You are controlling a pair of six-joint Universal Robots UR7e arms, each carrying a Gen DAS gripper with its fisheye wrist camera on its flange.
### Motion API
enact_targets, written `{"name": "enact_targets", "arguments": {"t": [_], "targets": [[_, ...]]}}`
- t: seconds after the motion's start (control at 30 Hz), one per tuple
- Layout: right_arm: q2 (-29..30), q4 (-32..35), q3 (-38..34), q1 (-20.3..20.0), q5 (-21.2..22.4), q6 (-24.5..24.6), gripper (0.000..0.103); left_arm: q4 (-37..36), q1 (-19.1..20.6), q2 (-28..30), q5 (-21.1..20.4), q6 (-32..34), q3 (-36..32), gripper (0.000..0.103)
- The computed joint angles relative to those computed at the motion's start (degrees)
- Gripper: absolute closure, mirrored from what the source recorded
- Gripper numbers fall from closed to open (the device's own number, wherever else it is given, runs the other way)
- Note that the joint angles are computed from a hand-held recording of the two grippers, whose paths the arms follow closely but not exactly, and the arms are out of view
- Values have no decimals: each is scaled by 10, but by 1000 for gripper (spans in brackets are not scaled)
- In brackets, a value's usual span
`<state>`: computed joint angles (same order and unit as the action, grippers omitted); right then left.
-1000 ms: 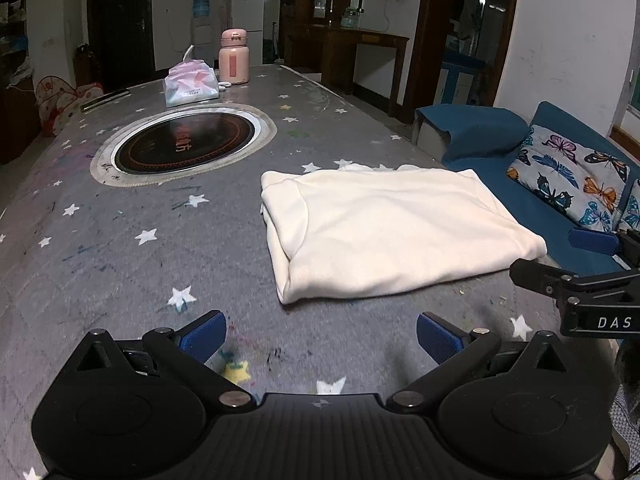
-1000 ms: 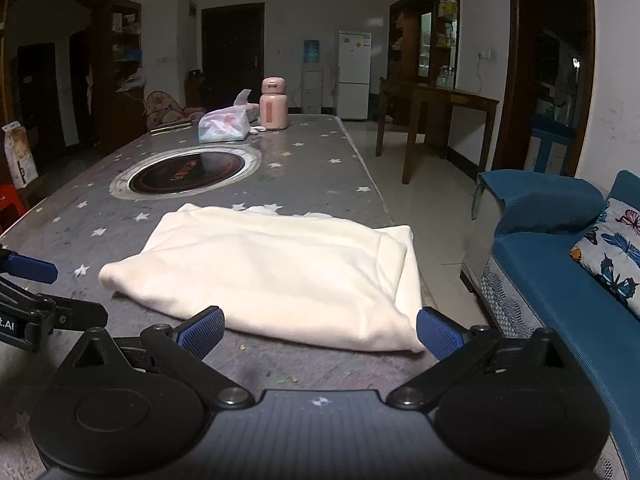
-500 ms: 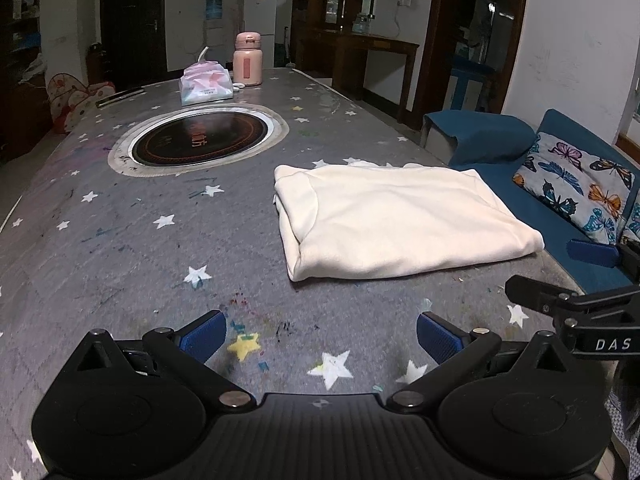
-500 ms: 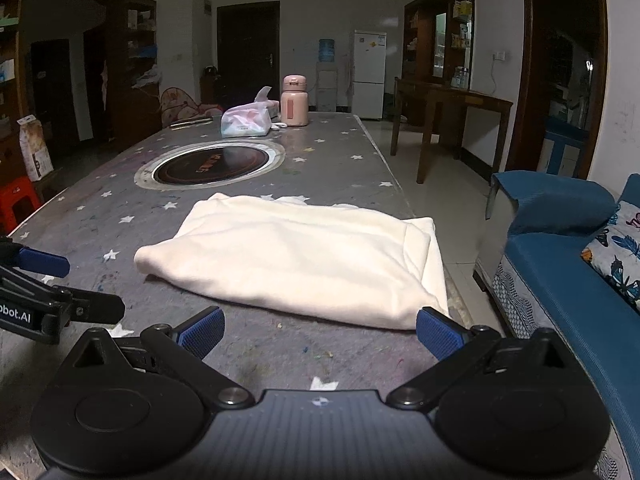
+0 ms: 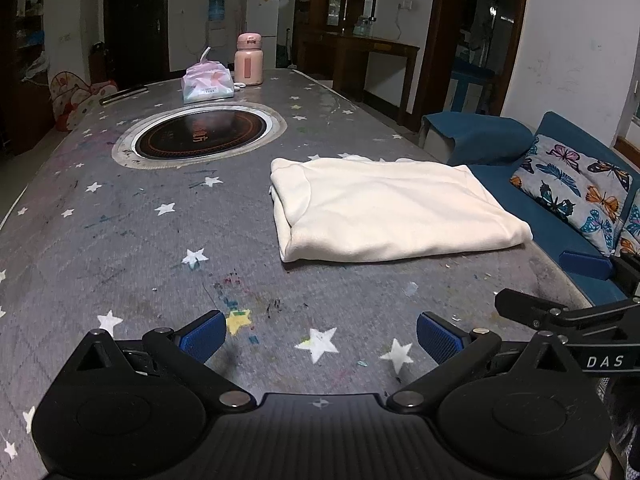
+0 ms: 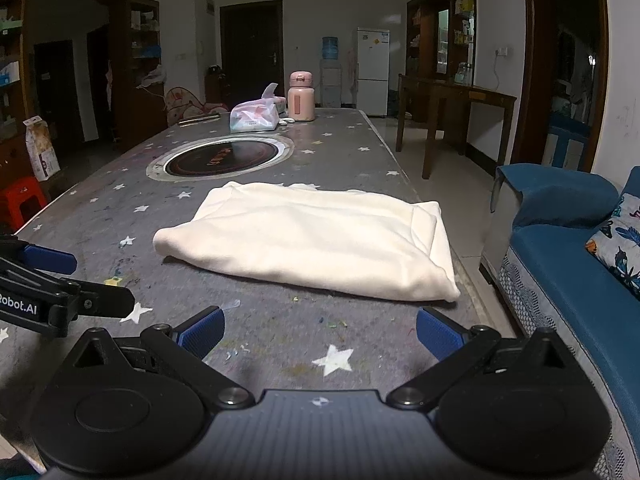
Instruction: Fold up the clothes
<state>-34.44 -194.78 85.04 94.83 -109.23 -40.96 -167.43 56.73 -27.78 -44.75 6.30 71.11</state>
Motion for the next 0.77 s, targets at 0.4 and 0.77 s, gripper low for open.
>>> {"name": "enact_targets", "arguments": {"t": [0.4, 0.77], "targets": [[-9, -5, 22, 1, 5, 5, 0, 2, -3, -2, 1, -6, 9, 0], [-7, 1, 17, 0, 5, 11, 0, 7, -3, 3, 2, 0, 2, 0]]}}
